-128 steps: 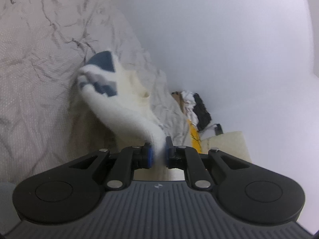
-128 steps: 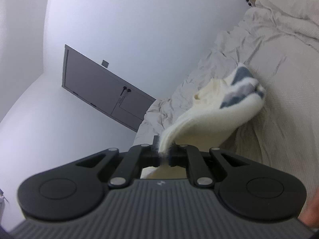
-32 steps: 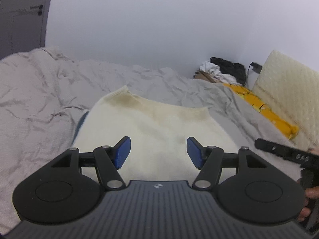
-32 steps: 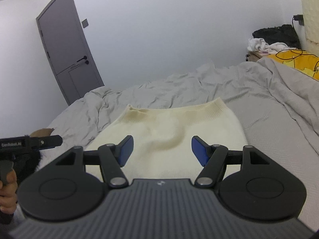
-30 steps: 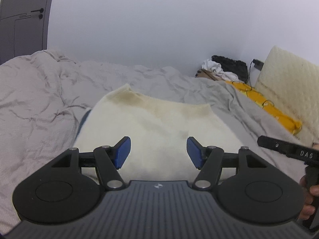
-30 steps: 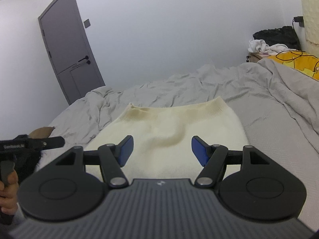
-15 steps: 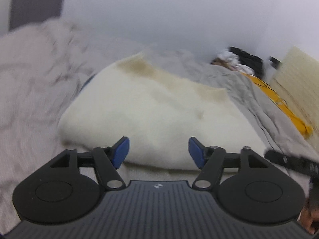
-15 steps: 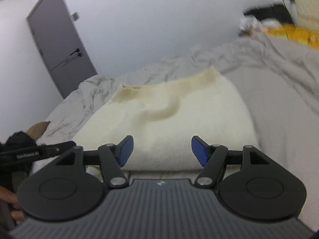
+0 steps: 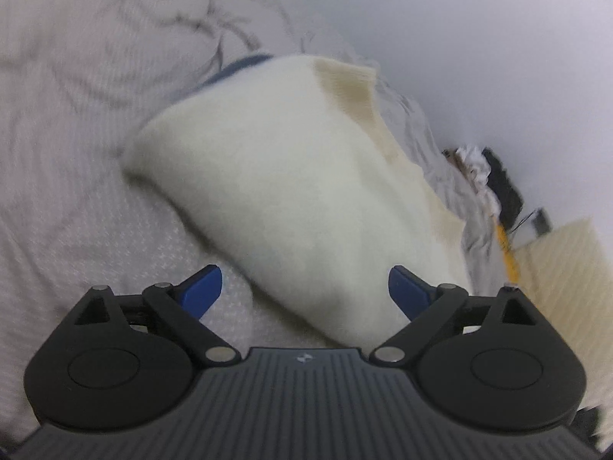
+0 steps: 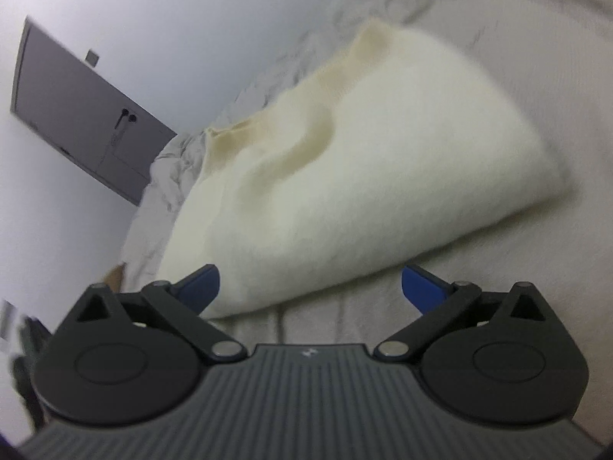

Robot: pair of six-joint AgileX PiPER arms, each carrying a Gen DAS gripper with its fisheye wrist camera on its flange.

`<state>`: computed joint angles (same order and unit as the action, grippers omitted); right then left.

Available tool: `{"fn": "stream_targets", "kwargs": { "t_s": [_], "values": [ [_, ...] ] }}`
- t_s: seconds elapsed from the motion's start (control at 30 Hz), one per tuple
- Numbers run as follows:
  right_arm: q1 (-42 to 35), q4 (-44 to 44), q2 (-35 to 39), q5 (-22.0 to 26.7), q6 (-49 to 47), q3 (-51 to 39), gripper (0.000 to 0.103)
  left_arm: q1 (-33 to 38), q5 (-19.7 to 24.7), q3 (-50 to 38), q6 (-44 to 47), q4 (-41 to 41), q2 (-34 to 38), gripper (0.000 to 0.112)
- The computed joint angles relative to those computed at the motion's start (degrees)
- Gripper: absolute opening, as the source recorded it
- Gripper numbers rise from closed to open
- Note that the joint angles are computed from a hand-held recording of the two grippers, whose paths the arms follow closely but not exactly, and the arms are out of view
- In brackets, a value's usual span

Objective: Fold large clothes
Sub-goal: 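Grasp the sweater's folded end with both grippers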

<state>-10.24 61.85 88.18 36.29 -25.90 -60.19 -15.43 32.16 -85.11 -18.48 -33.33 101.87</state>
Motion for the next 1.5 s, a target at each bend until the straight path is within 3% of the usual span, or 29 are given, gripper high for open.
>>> {"fn": "stream_targets", "kwargs": {
  "t_s": [0.1,0.23,0.33,0.43,0.6,0.8,0.97,1.13,1.37,1.5],
  "values": [
    [0.2,3.9,4.1,1.0,1.6,-1.8,0.103,1.5,0.3,-1.3,3.5,-6.8,2.9,0.096],
    [0.2,13.1,8.9,-0.3,-0.5,-2.7,0.103,1.9,0.4,-4.1,2.6,-7.4,5.8,0.096],
    [0.0,16.4,11.9,-1.5,2.3,-3.3,0.103,2.0,2.1,-7.9,-0.8,-4.5,8.4,0.096],
    [-0.8,19.6,13.1,-1.4,2.4,-3.5,0.103,0.5,6.2,-15.3,-9.0,4.2,12.0,0.096],
    [-3.1,30.3,12.5,1.2,-5.4,-1.4,0.103,-0.9,13.6,-25.5,-18.2,11.3,16.6,0.096],
    [-5.0,37.9,9.4,3.3,-13.8,2.7,0.103,-0.1,6.1,-13.4,-9.9,-0.6,11.3,0.096],
    [-3.7,32.6,8.1,1.6,-11.0,4.4,0.103,-0.2,4.9,-11.0,-6.3,-2.9,10.0,0.096],
    [-5.4,27.5,11.6,6.4,-4.1,4.3,0.101,-0.1,3.5,-9.6,-2.2,-5.1,10.5,0.097],
    [-6.8,34.8,11.5,2.1,-12.5,3.3,0.101,-0.2,1.3,-7.4,0.4,-8.9,10.0,0.098],
    [-8.2,37.4,11.7,5.0,-13.7,2.9,0.102,1.2,-0.3,-3.3,6.9,-18.8,8.4,0.098]
  ]
}}
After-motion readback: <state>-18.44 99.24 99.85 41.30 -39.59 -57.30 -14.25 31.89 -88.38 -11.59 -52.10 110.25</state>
